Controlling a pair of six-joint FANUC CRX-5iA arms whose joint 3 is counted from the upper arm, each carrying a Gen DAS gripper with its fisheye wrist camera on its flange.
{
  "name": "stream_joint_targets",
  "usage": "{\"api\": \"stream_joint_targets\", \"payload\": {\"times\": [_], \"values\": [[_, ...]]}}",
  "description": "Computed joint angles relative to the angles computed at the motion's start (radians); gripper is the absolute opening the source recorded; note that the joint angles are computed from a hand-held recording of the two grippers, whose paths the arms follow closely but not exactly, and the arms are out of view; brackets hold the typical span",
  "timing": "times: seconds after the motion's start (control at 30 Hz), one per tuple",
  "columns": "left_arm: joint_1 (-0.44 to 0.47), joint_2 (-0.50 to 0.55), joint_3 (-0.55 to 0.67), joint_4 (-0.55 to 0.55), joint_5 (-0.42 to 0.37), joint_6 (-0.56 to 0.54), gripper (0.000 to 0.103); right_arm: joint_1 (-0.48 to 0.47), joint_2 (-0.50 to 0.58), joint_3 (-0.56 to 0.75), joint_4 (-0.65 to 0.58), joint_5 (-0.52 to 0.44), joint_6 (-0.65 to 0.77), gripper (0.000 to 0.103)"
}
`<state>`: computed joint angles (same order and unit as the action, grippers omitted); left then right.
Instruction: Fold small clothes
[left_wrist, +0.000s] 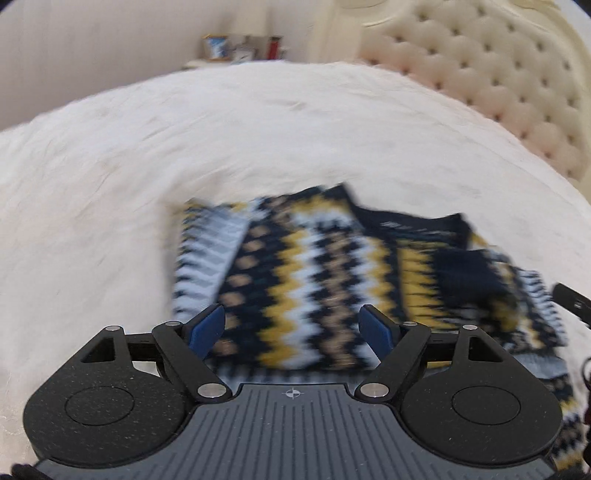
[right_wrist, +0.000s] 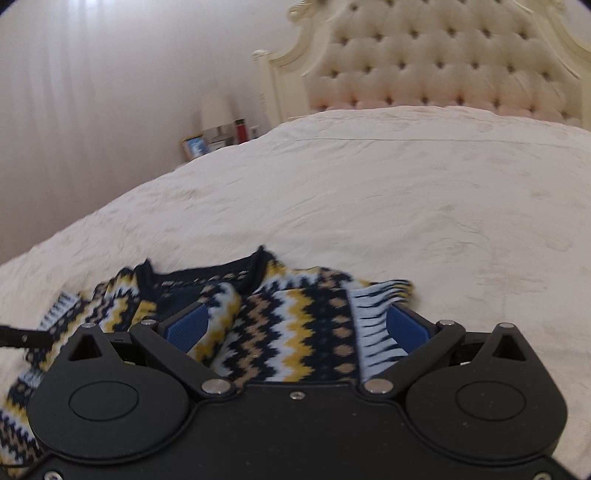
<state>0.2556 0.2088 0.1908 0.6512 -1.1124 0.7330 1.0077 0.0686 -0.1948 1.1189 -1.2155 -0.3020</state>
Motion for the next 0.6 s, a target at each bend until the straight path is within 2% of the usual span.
{"api": "stream_joint_targets", "payload": {"times": [0.17,0.3,0.5,0.6], "values": [[-0.012,0.043,0.034,-0.065,0.01,0.028,0.08,-0.008,0.011,-0.009,0.034,0.086,0.035,0.102],[-0.036,0.035,0.014,-0.074,0.05,0.013,0.093,-0.002,0.04,0.006,0.066,0.118,0.117,0.102],[-0.034,0.032,0.002,-0.071,0.056,0.018,0.095,0.009,0.126,0.083,0.041,0.027,0.284,0.102],[-0.031,0.034,0.001,-0.07,0.053,0.014,0.095,0.014,0.162,0.13,-0.009,-0.072,0.328,0.102]]}}
